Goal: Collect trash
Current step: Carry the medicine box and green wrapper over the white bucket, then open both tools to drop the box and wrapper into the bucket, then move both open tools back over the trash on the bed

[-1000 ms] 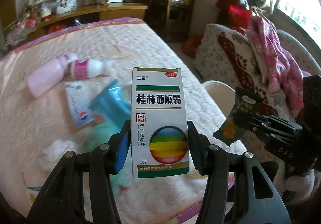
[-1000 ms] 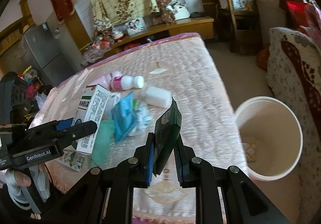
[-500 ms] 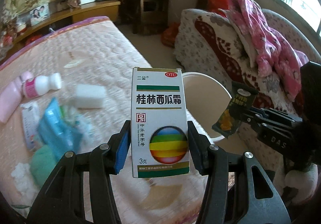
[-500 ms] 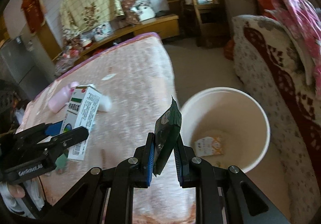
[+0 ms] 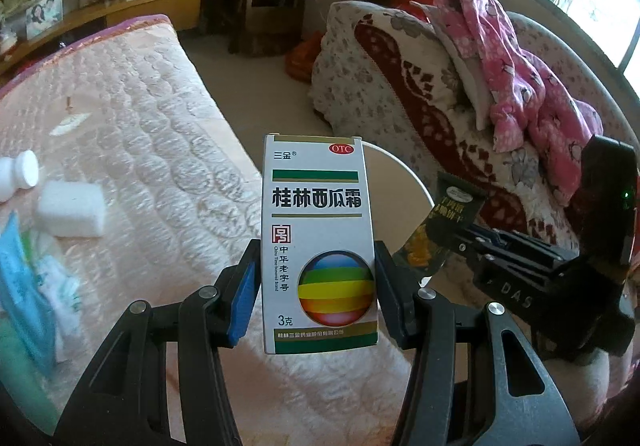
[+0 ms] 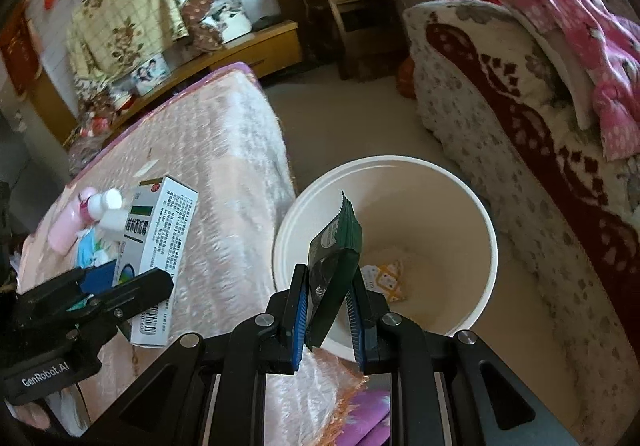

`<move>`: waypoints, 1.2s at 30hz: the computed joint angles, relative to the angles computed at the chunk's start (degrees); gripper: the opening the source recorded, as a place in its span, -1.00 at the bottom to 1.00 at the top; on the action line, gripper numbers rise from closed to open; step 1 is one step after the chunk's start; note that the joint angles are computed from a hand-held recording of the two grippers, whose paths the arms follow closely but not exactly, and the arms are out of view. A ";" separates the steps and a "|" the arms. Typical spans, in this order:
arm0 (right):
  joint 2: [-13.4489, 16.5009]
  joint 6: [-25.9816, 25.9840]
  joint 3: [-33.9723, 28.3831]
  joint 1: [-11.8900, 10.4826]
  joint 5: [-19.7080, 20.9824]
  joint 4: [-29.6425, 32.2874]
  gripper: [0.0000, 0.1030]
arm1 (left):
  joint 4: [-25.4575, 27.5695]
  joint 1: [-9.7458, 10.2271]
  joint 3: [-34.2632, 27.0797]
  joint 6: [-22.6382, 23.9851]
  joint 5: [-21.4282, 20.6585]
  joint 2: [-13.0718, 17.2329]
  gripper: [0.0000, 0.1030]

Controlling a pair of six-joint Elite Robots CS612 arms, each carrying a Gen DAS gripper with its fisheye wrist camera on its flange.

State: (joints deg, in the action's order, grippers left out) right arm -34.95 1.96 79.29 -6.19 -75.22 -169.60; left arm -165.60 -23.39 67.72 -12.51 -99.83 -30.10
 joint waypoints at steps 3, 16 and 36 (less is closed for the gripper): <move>0.70 0.39 -0.77 -0.21 -0.23 0.55 -0.67 | 0.45 -0.11 -1.60 -0.13 -0.58 1.01 0.00; 1.50 6.84 -0.97 -0.91 -0.92 -2.71 -0.09 | 1.64 0.07 -4.87 -1.80 -3.07 3.25 0.17; -0.06 4.02 0.76 0.60 -1.12 -2.40 -0.09 | -3.64 0.38 3.82 -2.24 3.47 -1.65 0.17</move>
